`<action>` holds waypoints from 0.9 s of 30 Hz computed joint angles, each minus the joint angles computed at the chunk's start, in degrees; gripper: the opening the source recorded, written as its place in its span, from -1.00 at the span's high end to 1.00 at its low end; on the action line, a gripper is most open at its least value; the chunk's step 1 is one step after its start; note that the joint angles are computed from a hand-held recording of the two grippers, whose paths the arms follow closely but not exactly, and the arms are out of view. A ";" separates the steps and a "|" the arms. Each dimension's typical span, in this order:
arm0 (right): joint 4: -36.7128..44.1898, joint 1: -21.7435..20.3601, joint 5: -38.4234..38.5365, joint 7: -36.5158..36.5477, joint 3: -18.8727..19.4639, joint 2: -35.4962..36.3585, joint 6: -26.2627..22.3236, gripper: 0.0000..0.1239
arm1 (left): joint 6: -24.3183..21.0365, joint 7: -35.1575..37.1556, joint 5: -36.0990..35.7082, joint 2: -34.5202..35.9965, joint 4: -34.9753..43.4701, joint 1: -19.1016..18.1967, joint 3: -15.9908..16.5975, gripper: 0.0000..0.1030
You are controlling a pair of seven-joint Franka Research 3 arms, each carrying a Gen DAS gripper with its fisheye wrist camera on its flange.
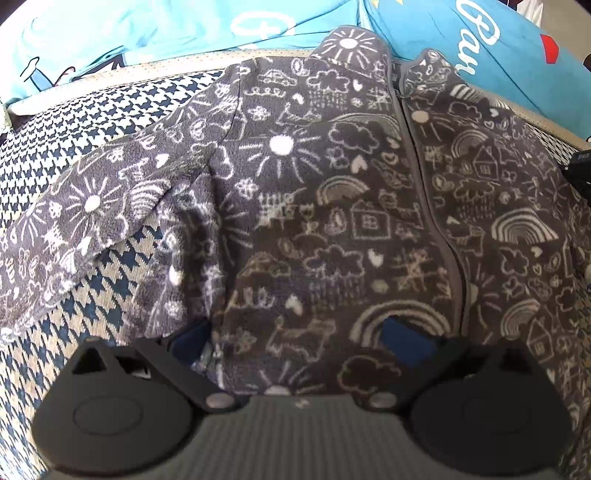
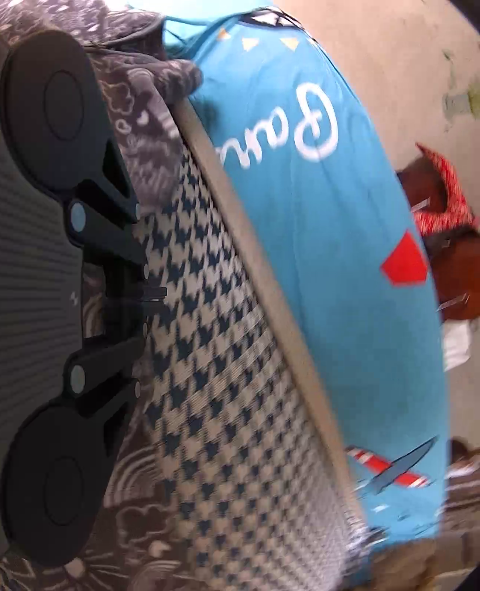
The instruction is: Fold clothes
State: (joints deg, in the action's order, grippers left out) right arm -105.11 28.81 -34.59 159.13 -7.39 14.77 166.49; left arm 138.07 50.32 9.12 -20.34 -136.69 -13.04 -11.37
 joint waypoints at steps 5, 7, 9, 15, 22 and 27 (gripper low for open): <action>-3.05 -2.56 6.77 -7.32 2.59 -3.40 0.86 0.75 | 0.18 -0.88 1.12 0.51 0.58 0.08 -0.62 -1.00; -4.72 -3.30 7.67 -9.04 3.32 -5.28 0.22 0.59 | -0.06 -0.96 1.38 0.80 0.91 -0.03 -0.71 -1.00; -6.84 -4.29 8.37 -9.86 4.20 -7.45 -0.36 0.48 | -0.15 -1.22 1.73 0.99 1.11 -0.06 -0.84 -1.00; -13.62 -8.29 8.83 -9.05 7.57 -15.28 -3.87 0.38 | -0.20 -2.24 2.88 1.14 1.30 -0.08 -1.20 -1.00; -21.28 -13.86 10.83 -2.01 12.62 -24.54 -8.98 0.29 | -0.15 -2.91 4.47 1.07 1.39 -0.48 -1.76 -1.00; -25.43 -16.71 17.37 -1.41 14.75 -28.56 -11.16 0.25 | 0.05 -2.32 4.98 1.01 1.44 -0.93 -1.78 -1.00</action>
State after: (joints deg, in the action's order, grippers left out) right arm -130.54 12.11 -17.23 157.71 7.36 -13.79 155.34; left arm 138.13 48.00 14.09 -19.33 -135.24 -13.97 -13.14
